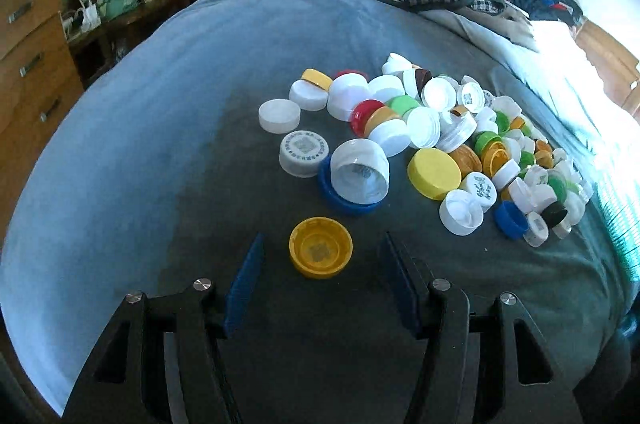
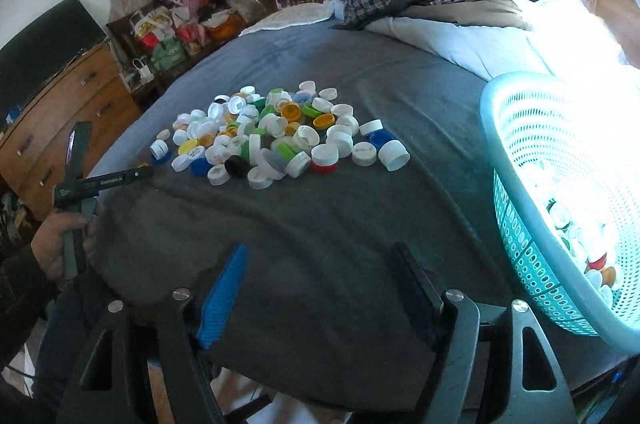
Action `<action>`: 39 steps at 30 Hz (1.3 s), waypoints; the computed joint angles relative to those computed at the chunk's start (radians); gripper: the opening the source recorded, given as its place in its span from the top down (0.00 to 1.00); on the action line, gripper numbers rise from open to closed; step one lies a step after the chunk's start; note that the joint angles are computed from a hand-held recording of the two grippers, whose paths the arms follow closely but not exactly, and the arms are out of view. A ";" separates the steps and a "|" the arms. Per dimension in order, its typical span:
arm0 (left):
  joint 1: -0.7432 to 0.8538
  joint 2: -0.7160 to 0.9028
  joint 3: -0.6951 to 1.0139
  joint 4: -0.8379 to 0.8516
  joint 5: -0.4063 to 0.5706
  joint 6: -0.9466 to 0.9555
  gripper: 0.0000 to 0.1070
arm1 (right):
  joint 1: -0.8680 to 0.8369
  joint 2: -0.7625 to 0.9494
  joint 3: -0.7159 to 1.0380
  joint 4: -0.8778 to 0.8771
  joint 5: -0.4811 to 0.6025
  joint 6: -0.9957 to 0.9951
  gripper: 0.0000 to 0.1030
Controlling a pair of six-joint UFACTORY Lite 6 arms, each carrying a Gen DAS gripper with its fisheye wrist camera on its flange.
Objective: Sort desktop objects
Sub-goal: 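Grasp a yellow cap with the left tool while the right tool grasps a white cap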
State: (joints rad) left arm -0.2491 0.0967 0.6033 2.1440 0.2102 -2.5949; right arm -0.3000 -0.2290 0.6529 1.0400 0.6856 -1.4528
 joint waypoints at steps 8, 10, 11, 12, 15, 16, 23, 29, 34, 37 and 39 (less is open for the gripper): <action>0.007 -0.064 -0.052 -0.002 0.011 -0.003 0.77 | 0.101 0.216 0.138 0.132 -0.097 -0.012 0.49; 0.019 -0.041 -0.047 0.082 0.009 -0.081 0.77 | 0.149 0.317 0.211 0.183 -0.158 -0.029 0.51; 0.027 -0.032 -0.044 0.140 0.008 -0.139 0.77 | 0.168 0.358 0.242 0.209 -0.190 -0.043 0.51; 0.031 -0.030 -0.042 0.165 0.007 -0.164 0.77 | 0.191 0.410 0.279 0.252 -0.233 -0.074 0.51; 0.040 -0.031 -0.044 0.219 0.000 -0.215 0.77 | 0.227 0.564 0.403 0.339 -0.328 -0.146 0.51; 0.042 -0.032 -0.045 0.231 -0.002 -0.226 0.77 | 0.229 0.609 0.443 0.344 -0.347 -0.150 0.51; 0.066 -0.022 -0.049 0.416 0.000 -0.390 0.77 | 0.252 0.811 0.638 0.177 -0.381 -0.067 0.51; 0.068 -0.019 -0.048 0.432 0.001 -0.404 0.77 | 0.230 0.764 0.596 0.160 -0.277 -0.066 0.97; 0.076 -0.025 -0.039 0.426 -0.017 -0.396 0.77 | 0.172 0.554 0.416 0.291 -0.082 -0.190 0.97; 0.052 -0.086 -0.053 0.326 -0.038 -0.297 0.77 | 0.147 0.425 0.321 0.294 -0.051 -0.182 0.97; 0.014 -0.137 -0.064 0.159 -0.031 -0.135 0.77 | 0.134 0.350 0.275 0.265 -0.056 -0.157 0.97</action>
